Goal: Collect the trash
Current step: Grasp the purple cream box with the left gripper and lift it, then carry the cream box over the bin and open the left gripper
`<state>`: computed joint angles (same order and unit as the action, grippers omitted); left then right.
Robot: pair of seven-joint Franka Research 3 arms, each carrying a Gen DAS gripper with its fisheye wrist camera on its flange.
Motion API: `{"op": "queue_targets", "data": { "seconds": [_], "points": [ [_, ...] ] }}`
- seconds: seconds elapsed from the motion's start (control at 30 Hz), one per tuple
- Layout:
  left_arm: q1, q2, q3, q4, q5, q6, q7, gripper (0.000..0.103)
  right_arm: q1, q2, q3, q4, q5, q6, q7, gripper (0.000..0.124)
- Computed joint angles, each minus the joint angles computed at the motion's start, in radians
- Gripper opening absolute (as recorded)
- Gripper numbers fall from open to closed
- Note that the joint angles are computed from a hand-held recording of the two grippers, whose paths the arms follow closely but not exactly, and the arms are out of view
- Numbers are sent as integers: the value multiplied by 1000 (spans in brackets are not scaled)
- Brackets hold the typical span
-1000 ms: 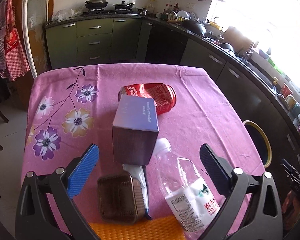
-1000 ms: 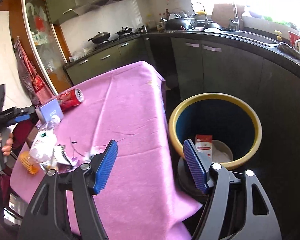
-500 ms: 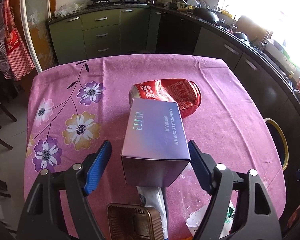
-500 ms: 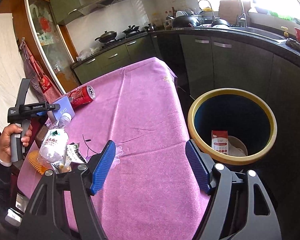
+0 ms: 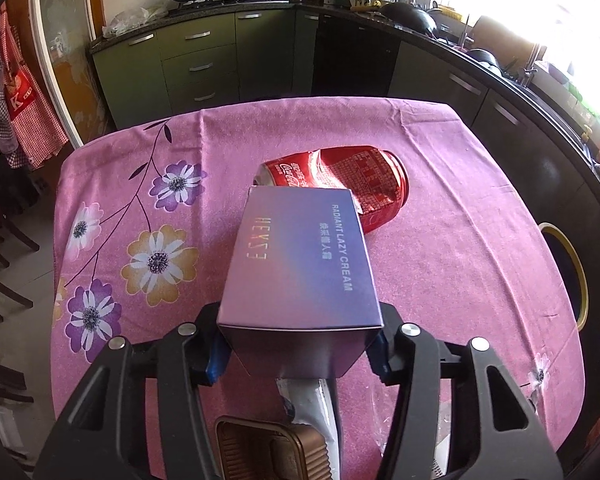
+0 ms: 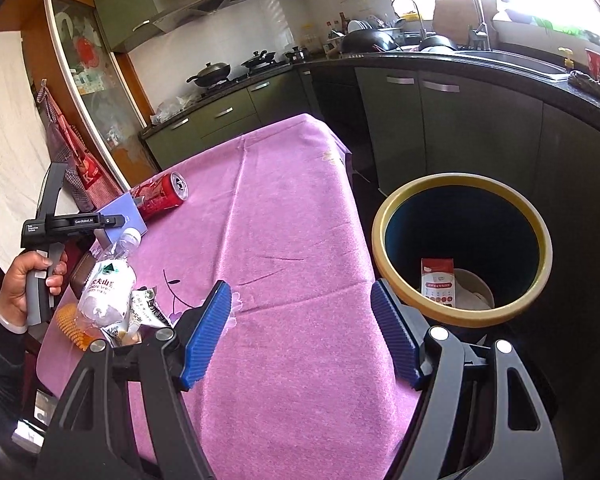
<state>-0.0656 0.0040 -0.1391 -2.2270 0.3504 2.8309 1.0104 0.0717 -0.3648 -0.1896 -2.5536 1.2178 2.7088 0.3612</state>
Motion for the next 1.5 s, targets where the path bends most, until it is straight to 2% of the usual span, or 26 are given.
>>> {"op": "queue_targets", "data": {
  "seconds": [0.33, 0.5, 0.7, 0.87, 1.0, 1.2, 1.5],
  "points": [
    [-13, -83, -10, -46, -20, 26, 34, 51, -2, -19, -6, -6, 12, -16, -15, 72],
    [-28, -134, -30, -61, 12, 38, 36, 51, -9, -28, -14, -9, 24, -17, -23, 72],
    [-89, -157, -48, -34, -33, 49, 108, 51, -33, -41, -36, -22, 42, -11, -39, 72],
    [-175, -96, -73, 56, -124, 41, 227, 52, -80, -72, -77, -45, 75, 1, -69, 72],
    [-235, 32, -115, 199, -224, 4, 355, 52, -129, -88, -108, -64, 85, 17, -79, 72],
    [-305, 324, -181, 534, -219, -137, 413, 52, -205, -72, -162, -70, 84, -15, -82, 72],
    [-496, 800, -134, 1196, -138, -429, 396, 53, -300, -12, -183, -47, 93, -81, -82, 72]
  ]
}}
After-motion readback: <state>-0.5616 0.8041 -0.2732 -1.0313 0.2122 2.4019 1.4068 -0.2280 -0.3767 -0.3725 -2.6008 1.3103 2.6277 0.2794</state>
